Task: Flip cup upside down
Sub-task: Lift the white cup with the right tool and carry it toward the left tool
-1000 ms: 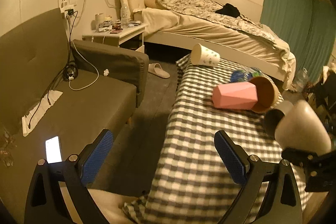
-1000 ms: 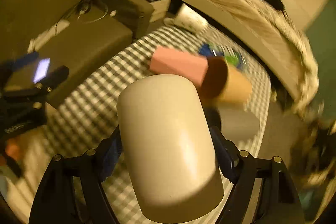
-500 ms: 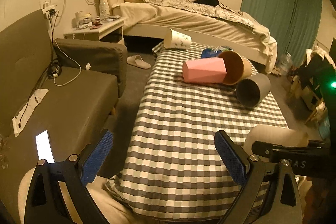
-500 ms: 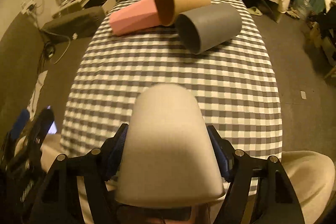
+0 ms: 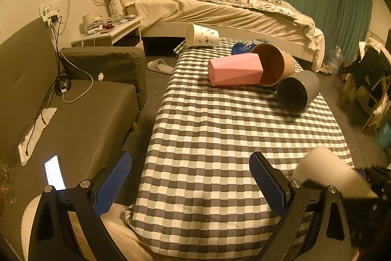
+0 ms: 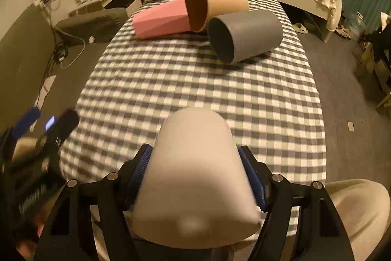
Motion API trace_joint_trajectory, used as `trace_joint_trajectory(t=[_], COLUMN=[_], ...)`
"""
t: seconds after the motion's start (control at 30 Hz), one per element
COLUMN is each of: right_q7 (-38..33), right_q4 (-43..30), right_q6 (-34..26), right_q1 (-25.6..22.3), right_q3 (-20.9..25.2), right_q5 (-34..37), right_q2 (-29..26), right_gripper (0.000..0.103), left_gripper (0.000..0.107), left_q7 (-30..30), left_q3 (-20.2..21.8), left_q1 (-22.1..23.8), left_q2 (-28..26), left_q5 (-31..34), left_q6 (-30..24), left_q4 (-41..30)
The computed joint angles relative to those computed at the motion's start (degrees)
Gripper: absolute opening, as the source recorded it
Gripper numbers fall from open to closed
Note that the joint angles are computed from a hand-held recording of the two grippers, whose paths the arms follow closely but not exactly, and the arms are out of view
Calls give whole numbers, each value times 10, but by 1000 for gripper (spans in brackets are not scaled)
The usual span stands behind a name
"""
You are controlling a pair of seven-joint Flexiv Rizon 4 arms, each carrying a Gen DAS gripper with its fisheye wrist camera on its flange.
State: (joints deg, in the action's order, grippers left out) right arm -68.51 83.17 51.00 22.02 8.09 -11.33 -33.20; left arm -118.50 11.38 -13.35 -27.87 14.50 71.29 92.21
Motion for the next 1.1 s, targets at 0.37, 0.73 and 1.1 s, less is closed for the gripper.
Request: trace_joint_trajectory(t=[0.37, 0.73, 1.1], right_q7=[-12, -35, -74], right_q4=[34, 31, 34], right_q6=[33, 51, 74], right_q1=[-17, -37, -55], right_q3=[14, 29, 25], right_q5=[31, 73, 82], right_q2=[13, 15, 46], right_gripper=[71, 74, 83], left_gripper=[100, 100, 100], left_q7=[-22, -35, -6], left_q3=[12, -6, -47], left_q1=[-23, -19, -6], left_q2=[1, 7, 15], left_q5=[44, 59, 9], left_q6=[-32, -72, -97], left_q4=[-17, -24, -22])
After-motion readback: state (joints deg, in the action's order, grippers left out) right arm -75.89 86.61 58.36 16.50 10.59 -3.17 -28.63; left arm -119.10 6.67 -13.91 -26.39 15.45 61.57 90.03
